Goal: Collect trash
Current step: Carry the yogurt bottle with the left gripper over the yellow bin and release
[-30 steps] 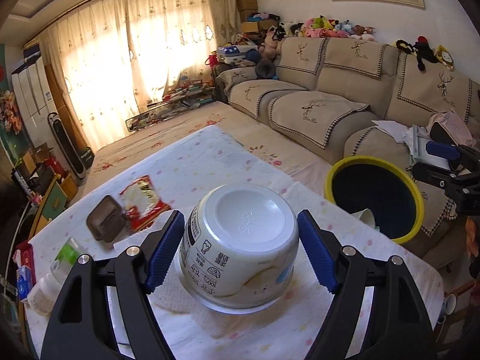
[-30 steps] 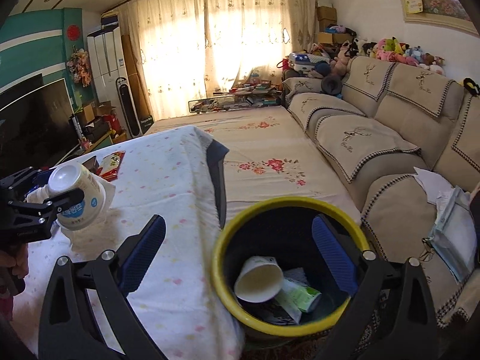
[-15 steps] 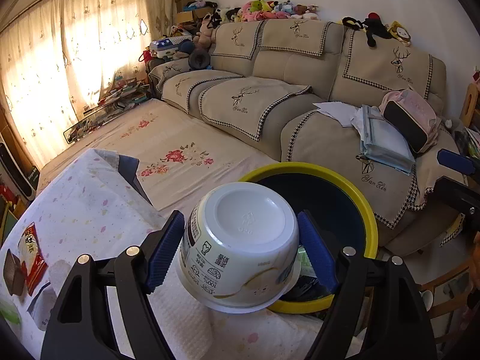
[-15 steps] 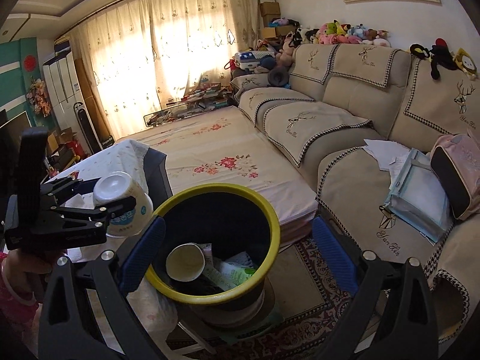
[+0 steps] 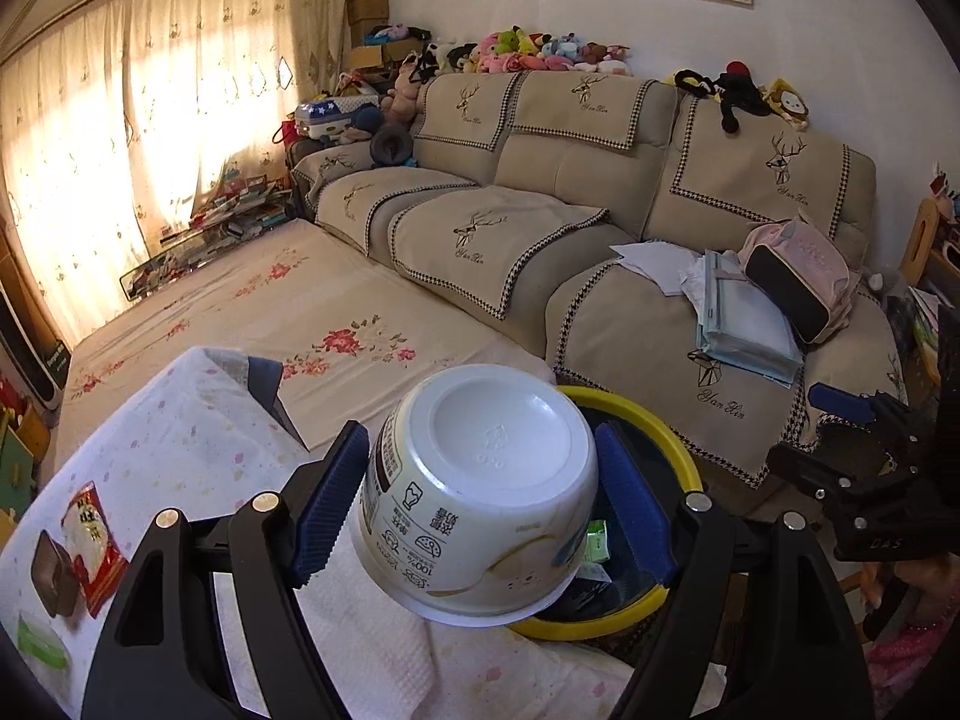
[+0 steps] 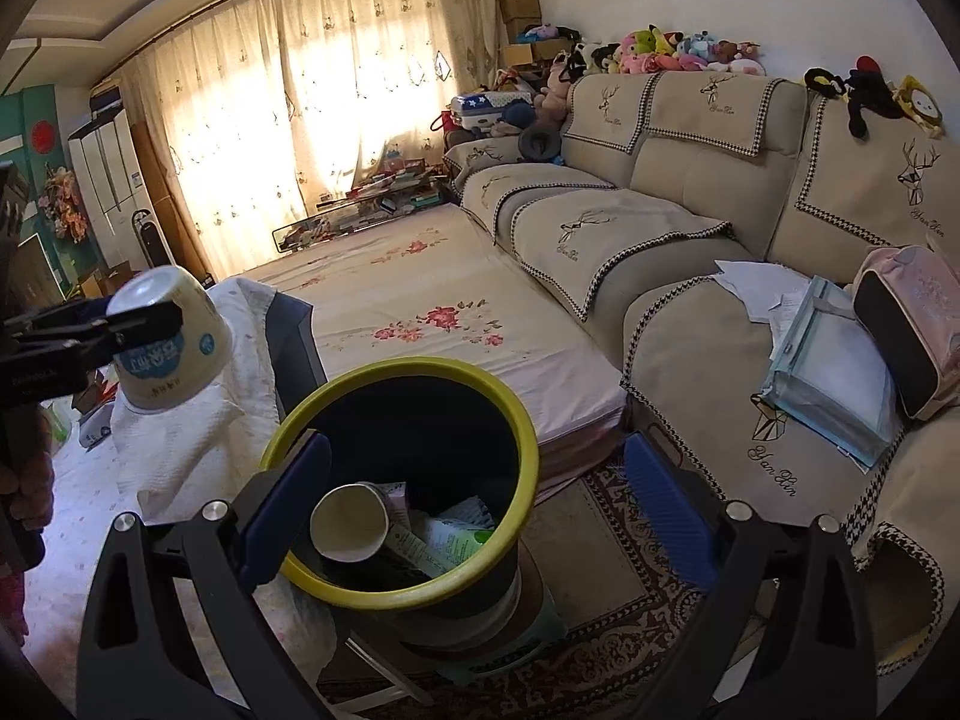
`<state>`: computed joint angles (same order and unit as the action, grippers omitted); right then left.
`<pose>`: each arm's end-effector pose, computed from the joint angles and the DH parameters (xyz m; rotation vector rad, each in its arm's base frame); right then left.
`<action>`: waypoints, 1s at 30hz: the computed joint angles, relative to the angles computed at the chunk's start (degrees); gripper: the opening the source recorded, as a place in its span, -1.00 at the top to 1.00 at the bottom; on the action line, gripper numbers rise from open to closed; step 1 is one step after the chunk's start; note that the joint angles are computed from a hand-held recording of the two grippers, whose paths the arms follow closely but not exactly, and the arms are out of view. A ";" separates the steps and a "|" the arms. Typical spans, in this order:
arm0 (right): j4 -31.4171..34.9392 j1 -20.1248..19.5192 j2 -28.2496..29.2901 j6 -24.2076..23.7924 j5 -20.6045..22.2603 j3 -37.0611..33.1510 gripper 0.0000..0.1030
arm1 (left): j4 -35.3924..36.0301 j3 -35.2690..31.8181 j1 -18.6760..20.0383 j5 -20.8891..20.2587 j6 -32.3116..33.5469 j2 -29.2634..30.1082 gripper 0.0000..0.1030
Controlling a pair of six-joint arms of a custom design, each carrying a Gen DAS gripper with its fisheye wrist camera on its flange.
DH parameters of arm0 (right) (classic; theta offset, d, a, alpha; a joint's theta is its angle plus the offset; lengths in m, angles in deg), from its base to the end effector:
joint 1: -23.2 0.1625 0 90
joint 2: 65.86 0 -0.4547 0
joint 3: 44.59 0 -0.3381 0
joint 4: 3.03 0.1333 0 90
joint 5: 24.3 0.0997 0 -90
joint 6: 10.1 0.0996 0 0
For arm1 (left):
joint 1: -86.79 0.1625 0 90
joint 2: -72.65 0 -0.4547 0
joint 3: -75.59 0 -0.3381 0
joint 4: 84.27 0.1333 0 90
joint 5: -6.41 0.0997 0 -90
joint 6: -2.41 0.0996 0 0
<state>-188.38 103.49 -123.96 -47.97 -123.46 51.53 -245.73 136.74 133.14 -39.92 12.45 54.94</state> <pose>0.0073 -0.6538 0.3711 0.4765 -2.3268 1.1103 -0.4063 -0.7187 0.0516 0.8749 2.2631 -0.8563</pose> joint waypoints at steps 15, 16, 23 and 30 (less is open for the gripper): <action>-2.06 -2.05 -2.68 2.08 0.05 0.18 -0.82 | 17.01 -18.17 1.27 -3.23 -4.96 11.75 -0.50; -2.03 -2.09 -2.73 2.16 0.07 0.12 -0.82 | 18.60 -20.55 1.67 -3.36 -5.41 13.10 -0.50; -1.08 -2.00 -2.21 2.02 -0.03 -0.35 -0.82 | 13.10 -15.20 2.22 -2.62 -6.21 10.91 -0.69; 0.89 -1.17 -0.67 1.27 -0.19 -0.79 -0.82 | -10.59 8.37 0.27 3.10 -3.03 -0.29 -0.78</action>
<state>-187.49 102.32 -124.63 -46.71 -123.65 50.74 -256.33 145.10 133.40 -36.82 9.42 54.65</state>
